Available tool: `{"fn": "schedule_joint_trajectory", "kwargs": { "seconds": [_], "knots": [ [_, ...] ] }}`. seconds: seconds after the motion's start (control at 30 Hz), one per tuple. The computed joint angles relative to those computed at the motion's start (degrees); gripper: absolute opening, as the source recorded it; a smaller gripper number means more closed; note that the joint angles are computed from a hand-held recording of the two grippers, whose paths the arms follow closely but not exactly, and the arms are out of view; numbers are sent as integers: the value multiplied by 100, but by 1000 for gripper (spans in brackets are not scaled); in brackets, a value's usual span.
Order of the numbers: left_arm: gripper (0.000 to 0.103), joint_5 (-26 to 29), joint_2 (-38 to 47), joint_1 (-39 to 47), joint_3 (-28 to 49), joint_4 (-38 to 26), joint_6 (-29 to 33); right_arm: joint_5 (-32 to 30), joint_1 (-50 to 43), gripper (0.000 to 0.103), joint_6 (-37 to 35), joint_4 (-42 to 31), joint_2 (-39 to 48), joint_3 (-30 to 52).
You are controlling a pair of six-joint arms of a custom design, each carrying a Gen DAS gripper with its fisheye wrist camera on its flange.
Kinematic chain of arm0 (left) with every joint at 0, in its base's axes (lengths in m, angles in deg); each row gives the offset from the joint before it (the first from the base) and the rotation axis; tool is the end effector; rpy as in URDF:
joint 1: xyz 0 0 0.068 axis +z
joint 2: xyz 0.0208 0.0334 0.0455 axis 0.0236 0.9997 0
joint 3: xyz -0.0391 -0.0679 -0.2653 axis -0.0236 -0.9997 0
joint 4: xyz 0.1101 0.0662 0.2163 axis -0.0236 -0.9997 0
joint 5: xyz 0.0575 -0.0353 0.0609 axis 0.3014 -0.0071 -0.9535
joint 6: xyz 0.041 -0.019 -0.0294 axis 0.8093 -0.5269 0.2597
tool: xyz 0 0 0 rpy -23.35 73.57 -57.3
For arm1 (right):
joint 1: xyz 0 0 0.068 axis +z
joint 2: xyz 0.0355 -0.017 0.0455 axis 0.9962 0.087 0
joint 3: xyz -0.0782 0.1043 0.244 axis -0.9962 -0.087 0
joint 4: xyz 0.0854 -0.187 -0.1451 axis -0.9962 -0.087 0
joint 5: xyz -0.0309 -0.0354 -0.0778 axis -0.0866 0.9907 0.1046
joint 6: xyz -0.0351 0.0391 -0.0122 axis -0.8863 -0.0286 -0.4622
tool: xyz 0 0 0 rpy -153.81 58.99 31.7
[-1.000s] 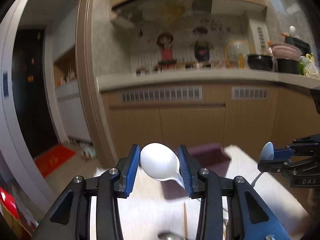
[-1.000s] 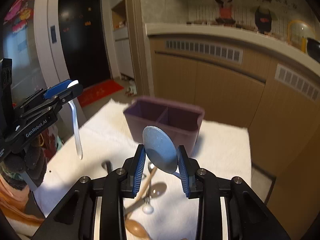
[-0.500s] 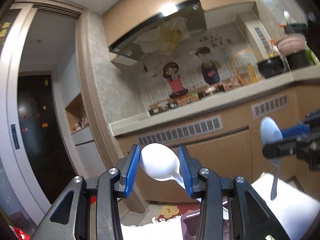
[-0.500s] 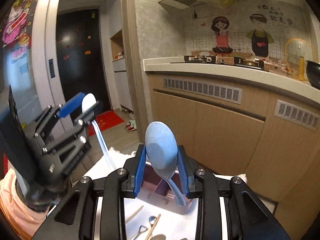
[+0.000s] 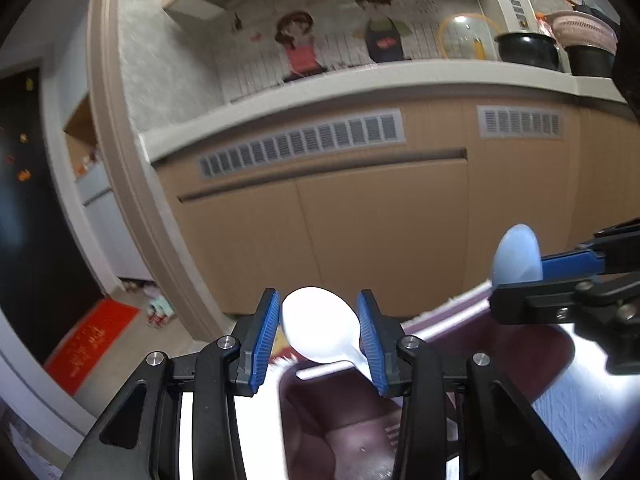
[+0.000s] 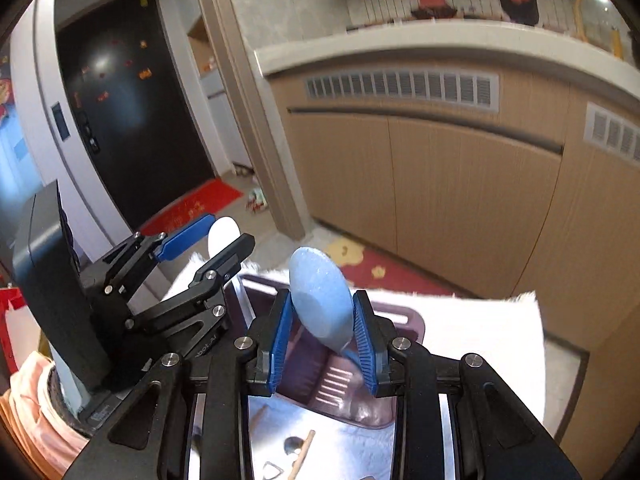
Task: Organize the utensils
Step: 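Lower both spoons into the purple caddy and open both tools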
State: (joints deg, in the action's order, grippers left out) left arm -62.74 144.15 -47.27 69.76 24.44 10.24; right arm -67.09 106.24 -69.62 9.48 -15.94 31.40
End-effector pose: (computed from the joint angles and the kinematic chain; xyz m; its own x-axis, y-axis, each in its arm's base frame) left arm 0.1598 -0.1528 0.2484 -0.3852 0.3135 -0.8679 0.3013 0.9317 0.2029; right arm 0.1569 0.0641 0.2927 -0.6652 -0.0308 -0.7460 -0.2861 0.9334 0.2165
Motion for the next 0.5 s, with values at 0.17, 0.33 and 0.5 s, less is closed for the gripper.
{"fn": "schedule_joint_trajectory", "kwargs": {
  "seconds": [0.17,0.33,0.5],
  "knots": [
    [56,645,49,295,-184,69,-173,-213,-132,36,-10,353,139,-406],
    [63,734,-526,355,-184,-501,-528,141,8,50,40,302,-295,-635],
    [73,550,-1474,181,5,-1914,-1345,950,624,59,193,-388,-1252,-637]
  ]
}}
